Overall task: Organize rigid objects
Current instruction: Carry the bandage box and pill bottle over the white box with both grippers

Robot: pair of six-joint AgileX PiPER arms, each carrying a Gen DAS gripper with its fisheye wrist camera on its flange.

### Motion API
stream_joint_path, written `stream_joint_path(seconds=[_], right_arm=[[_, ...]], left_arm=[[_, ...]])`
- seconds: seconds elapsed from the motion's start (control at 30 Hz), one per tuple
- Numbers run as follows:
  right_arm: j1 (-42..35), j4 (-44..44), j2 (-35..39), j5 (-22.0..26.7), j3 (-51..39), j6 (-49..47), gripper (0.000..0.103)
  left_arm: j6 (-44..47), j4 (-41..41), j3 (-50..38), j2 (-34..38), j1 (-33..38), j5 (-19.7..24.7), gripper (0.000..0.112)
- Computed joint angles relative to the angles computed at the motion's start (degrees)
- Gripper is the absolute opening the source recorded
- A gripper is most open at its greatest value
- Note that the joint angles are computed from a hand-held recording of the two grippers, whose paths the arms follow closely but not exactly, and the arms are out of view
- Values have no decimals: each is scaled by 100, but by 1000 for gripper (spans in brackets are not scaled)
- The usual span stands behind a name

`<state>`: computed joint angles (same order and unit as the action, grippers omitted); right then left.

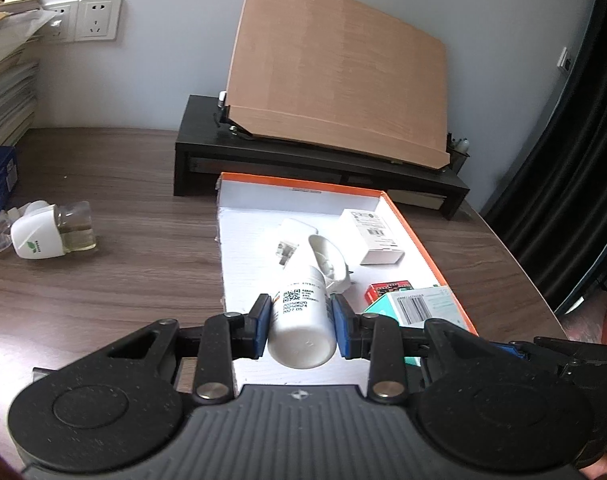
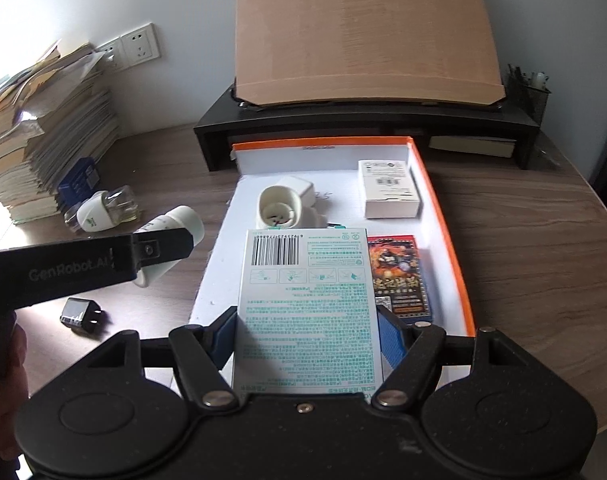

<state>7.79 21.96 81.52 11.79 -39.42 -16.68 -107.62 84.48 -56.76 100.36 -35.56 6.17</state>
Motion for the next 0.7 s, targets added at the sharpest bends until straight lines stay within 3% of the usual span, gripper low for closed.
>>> stream_joint_path(seconds=[0.7], right_arm=[[16, -722, -135, -56, 84, 867, 84]], left_arm=[[-155, 266, 99, -93, 8, -103, 33]])
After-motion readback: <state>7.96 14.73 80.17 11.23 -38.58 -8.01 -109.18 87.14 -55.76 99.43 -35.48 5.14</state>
